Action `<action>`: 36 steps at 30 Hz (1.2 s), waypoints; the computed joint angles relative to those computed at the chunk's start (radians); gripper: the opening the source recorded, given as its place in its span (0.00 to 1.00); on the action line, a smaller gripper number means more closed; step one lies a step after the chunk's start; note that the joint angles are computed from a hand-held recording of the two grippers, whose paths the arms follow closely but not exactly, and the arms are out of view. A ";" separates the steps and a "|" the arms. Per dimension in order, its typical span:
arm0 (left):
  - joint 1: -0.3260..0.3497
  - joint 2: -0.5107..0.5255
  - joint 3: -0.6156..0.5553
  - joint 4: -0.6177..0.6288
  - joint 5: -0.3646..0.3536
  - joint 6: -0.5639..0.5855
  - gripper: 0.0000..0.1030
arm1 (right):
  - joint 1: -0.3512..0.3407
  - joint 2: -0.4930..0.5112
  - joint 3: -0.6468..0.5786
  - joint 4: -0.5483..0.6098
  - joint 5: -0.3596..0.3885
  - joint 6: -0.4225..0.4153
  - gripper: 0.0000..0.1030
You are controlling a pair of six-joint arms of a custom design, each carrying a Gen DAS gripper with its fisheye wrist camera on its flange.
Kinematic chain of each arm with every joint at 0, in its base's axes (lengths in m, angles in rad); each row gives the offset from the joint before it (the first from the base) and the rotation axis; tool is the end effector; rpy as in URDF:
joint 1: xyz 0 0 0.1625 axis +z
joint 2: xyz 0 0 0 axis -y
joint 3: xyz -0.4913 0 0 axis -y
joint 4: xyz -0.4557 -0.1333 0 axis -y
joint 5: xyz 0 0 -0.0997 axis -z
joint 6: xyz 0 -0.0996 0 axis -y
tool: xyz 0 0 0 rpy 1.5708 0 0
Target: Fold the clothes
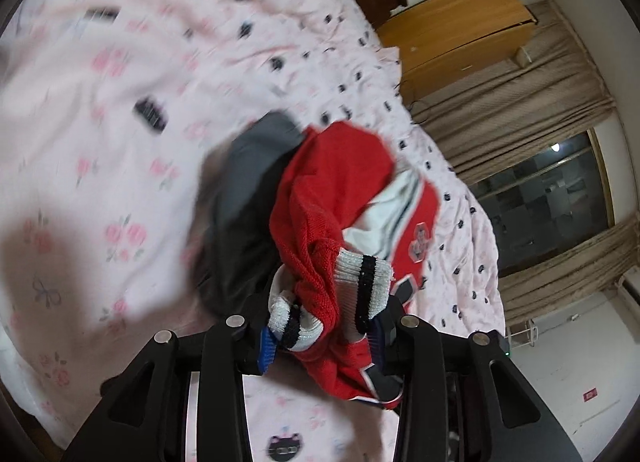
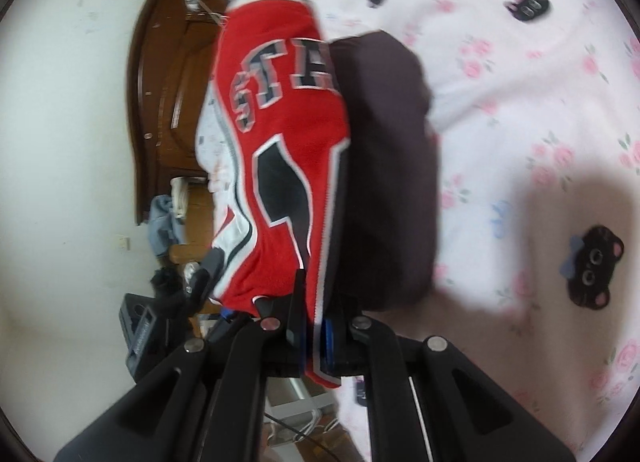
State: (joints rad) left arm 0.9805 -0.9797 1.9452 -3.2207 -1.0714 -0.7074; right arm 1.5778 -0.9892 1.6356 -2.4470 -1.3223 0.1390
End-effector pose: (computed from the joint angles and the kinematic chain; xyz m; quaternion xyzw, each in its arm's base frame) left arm -0.2201 -0.6537 0.1910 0.1362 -0.9064 0.3997 0.0110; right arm 0.1631 -0.7516 0.2273 0.0508 0.9845 -0.1045 0.1311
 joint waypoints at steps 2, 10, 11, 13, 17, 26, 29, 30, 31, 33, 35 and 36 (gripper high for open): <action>0.003 -0.003 0.011 -0.006 0.007 0.010 0.32 | -0.004 0.001 0.008 -0.006 -0.007 0.005 0.07; -0.001 -0.037 0.052 0.032 0.061 -0.039 0.52 | 0.014 -0.009 0.021 -0.011 -0.072 -0.026 0.15; -0.010 -0.042 0.059 0.038 0.083 -0.029 0.52 | 0.019 -0.016 0.024 -0.008 -0.092 -0.040 0.16; -0.029 -0.052 0.071 0.053 0.130 -0.012 0.52 | 0.031 -0.034 0.036 -0.008 -0.135 -0.071 0.27; -0.074 -0.067 0.095 0.055 0.217 0.034 0.52 | 0.044 -0.092 0.092 -0.076 -0.184 -0.141 0.76; -0.189 -0.094 0.132 0.139 0.437 0.105 0.53 | 0.106 -0.188 0.198 -0.137 -0.279 -0.298 0.77; -0.238 -0.104 0.141 0.265 0.541 0.102 0.53 | 0.137 -0.230 0.265 -0.191 -0.324 -0.352 0.77; -0.257 -0.110 0.149 0.305 0.575 0.089 0.53 | 0.145 -0.247 0.288 -0.208 -0.339 -0.371 0.77; -0.273 -0.115 0.155 0.341 0.605 0.067 0.53 | 0.154 -0.264 0.311 -0.228 -0.354 -0.391 0.77; -0.303 -0.131 0.171 0.400 0.650 0.007 0.53 | 0.171 -0.297 0.360 -0.281 -0.379 -0.431 0.78; -0.336 -0.158 0.187 0.506 0.685 -0.088 0.53 | 0.189 -0.333 0.408 -0.327 -0.395 -0.462 0.81; -0.351 -0.170 0.190 0.568 0.697 -0.137 0.53 | 0.196 -0.345 0.425 -0.348 -0.400 -0.468 0.84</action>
State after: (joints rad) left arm 0.6296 -1.1501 2.1354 -2.6526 -0.3744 -0.8448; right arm 1.7738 -1.3346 2.0611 -2.7951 -1.7221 -0.3292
